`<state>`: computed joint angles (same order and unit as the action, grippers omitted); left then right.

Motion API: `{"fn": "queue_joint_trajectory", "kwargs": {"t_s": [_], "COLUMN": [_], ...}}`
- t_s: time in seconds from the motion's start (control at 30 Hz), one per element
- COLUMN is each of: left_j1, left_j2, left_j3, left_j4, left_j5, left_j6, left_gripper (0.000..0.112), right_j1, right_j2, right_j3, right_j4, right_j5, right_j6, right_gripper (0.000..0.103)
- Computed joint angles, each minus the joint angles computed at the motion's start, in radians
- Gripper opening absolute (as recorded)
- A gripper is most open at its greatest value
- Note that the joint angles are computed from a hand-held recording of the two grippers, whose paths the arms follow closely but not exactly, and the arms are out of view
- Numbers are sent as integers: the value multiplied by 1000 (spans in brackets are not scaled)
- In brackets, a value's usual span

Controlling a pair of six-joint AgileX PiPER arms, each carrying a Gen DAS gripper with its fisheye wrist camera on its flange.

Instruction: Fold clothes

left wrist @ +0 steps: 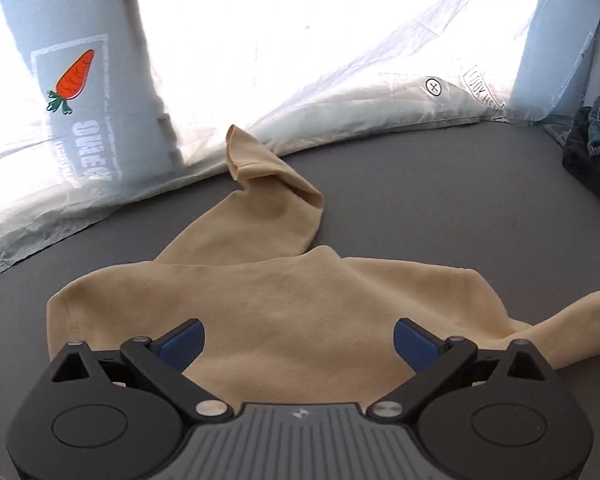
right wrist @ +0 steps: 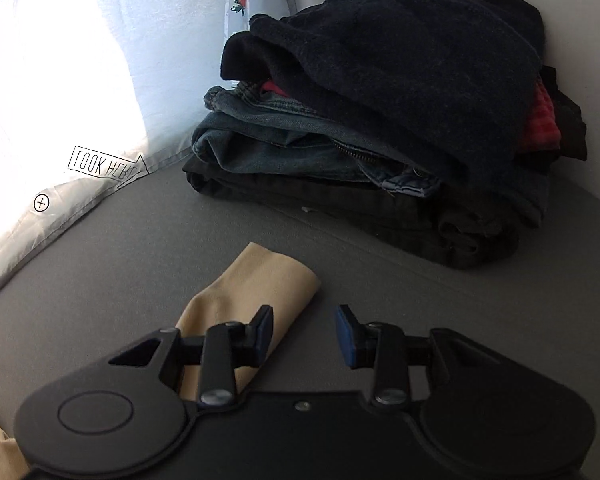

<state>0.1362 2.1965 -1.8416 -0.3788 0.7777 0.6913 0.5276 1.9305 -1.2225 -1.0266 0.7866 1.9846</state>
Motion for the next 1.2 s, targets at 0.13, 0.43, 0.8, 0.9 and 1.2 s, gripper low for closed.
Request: {"fn": "queue_joint_trajectory", "kwargs": {"t_s": [0.13,0.43,0.8,0.9,1.2], "left_j1": [-94,-128,-161,-164,-174], "left_j2": [110,329,262,262,242], "left_j3": [-114,-453,-308,-309,-263], "left_j4": [-68,-26,-33,-20,8], "left_j5": [62,280,150,136,45], "left_j6": [155,82,96,43,-43], "left_gripper": [95,73,34,23,14], "right_j1": [-9,-48,-32,-36,-21], "right_j2": [14,47,109,109,98], "right_j3": [2,-13,-81,-80,-104], "right_j4": [-23,-33,-20,-24,9], "right_j5": [-25,-97,-23,-36,34], "right_j6": [34,25,-35,-20,-65], "right_gripper": [38,38,16,8,4]}}
